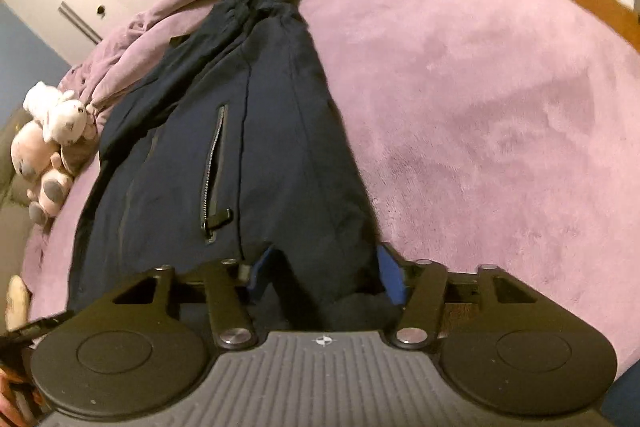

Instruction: Fold large clothes

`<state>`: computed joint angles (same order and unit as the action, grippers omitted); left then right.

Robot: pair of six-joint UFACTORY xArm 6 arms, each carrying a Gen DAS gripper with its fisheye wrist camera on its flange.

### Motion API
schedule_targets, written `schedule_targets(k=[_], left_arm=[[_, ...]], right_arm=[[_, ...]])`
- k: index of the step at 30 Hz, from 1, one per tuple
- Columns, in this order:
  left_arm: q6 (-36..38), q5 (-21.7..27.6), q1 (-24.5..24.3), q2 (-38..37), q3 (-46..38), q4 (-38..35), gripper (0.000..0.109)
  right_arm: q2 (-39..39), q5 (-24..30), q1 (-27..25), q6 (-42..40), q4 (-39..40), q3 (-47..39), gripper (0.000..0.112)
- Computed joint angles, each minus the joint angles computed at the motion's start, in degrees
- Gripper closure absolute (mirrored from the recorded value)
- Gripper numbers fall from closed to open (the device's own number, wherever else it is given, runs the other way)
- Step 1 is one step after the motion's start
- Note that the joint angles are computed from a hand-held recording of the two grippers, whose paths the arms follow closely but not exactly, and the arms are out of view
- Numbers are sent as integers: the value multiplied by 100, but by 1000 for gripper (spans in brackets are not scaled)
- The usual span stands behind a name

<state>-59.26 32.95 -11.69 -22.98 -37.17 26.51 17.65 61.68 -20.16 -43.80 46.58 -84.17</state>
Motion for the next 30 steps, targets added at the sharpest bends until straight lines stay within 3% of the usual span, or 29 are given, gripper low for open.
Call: schedule_targets(k=[4, 8, 10, 13, 14, 18, 19, 22, 25, 30], left_arm=[[652, -451, 58, -175, 296, -1101, 49], [848, -641, 60, -400, 458, -1232, 78], [1127, -862, 143, -550, 613, -1718, 79], [1621, -871, 161, -539, 639, -2227, 57], [1795, -819, 150, -514, 617, -2316, 54], [2070, -593, 122, -262, 401, -2307, 53], [2175, -643, 127, -231, 393, -2434, 58], [2486, -752, 166, -266, 375, -2905, 85], [3055, -1129, 208, -424, 388, -3905, 89], [3499, -2080, 177, -219, -17, -4391, 89]], right_arm=[[111, 404, -104, 162, 67, -189, 83], [225, 688, -169, 183, 151, -384, 82], [326, 748, -162, 270, 78, -496, 75], [547, 1029, -208, 424, 69, -755, 73], [596, 1074, -198, 443, 52, -811, 73], [758, 1267, -191, 483, 24, -1010, 73], [795, 1319, -195, 502, 1, -1071, 77], [986, 1747, -262, 655, 130, -1371, 89], [1093, 2198, -332, 695, 585, -1605, 91], [1370, 2469, -227, 926, 1761, -2059, 92]])
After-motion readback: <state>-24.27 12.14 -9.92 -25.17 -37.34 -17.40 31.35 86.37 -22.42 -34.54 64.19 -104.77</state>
